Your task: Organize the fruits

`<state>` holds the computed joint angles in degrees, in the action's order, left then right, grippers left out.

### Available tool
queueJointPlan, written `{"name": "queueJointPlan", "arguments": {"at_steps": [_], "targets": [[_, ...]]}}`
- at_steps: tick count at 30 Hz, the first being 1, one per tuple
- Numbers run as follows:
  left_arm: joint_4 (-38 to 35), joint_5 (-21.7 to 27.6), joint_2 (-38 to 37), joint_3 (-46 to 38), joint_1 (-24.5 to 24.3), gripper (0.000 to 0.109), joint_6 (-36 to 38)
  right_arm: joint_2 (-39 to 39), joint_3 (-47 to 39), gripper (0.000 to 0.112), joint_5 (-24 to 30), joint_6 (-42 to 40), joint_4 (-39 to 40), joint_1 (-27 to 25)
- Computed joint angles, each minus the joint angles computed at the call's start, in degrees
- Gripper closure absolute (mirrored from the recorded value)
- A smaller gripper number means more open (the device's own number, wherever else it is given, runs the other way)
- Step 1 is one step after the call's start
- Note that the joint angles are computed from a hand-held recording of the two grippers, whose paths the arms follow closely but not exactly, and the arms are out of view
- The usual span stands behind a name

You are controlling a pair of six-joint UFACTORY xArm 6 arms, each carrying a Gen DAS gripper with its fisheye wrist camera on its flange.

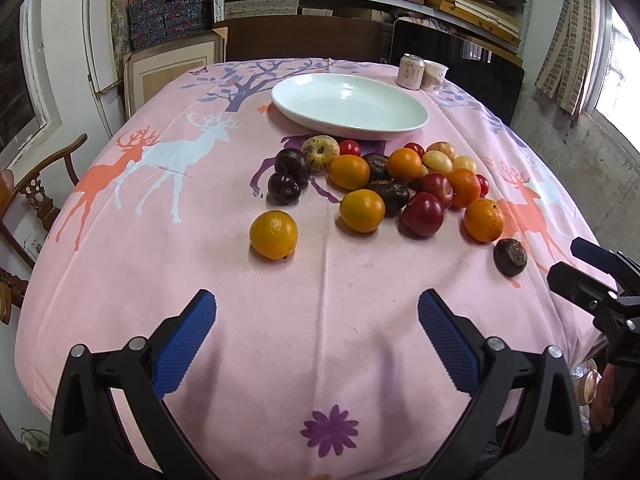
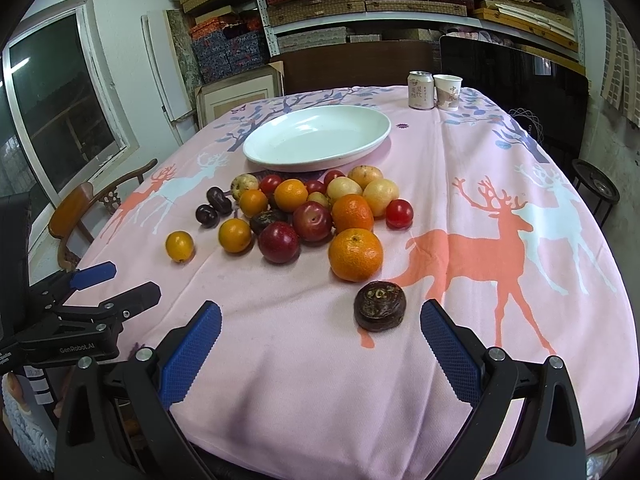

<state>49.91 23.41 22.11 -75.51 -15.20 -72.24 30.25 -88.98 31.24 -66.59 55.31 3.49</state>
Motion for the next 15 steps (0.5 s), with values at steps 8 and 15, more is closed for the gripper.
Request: {"name": "queueJointPlan", "arguments": {"at_steps": [8,15], "targets": [[-6.6,-3.6,5.3,-5.7,2.1,0.009,12.3,3.8,-2.8,0.013,0.3,-0.2,-2.8,-0.3],[-18.8,-3.2,11.8,-13.3,3.7,0.024,25.0,5.7,-5.3,0.013,1.9,-1.6,1.2,-2.0]]}}
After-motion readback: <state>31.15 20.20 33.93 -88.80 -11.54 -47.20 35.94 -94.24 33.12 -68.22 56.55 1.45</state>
